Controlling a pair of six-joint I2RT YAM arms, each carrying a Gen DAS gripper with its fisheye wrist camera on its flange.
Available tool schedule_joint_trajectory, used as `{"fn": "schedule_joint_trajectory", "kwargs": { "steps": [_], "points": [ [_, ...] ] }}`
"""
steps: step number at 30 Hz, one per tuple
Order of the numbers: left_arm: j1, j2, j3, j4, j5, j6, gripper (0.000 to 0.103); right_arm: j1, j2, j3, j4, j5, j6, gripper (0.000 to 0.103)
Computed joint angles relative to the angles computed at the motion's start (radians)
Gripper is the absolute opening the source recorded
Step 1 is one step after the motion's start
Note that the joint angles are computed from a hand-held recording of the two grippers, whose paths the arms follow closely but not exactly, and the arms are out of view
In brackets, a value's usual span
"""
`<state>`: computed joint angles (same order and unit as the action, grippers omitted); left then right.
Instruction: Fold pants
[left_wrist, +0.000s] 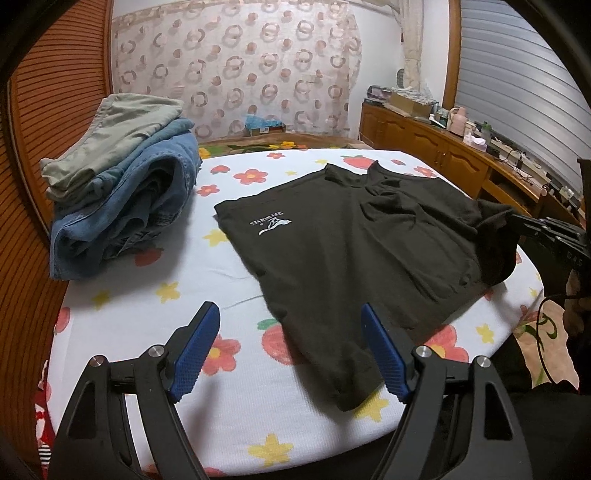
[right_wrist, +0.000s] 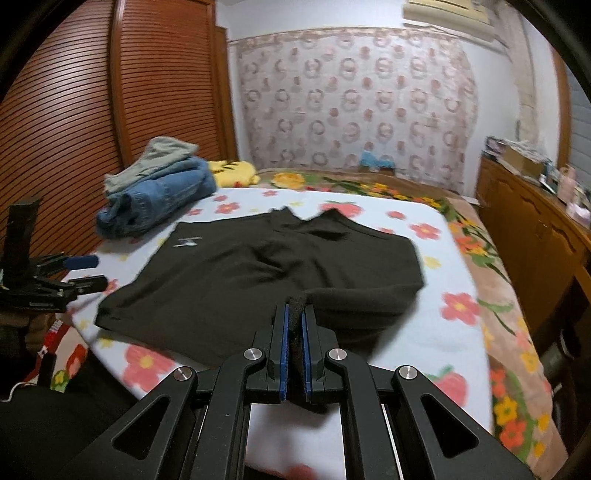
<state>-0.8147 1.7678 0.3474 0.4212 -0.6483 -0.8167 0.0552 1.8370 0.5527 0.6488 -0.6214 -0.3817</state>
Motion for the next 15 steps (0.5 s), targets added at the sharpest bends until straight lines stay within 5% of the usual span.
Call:
{"fn": "schedule_joint_trajectory", "kwargs": {
  "steps": [15],
  "points": [
    [0.007, -0.015, -0.021, -0.021, -0.024, -0.03, 0.079, 0.129, 0.007, 0.107, -0.172, -0.078, -0.121, 0.006]
  ]
}}
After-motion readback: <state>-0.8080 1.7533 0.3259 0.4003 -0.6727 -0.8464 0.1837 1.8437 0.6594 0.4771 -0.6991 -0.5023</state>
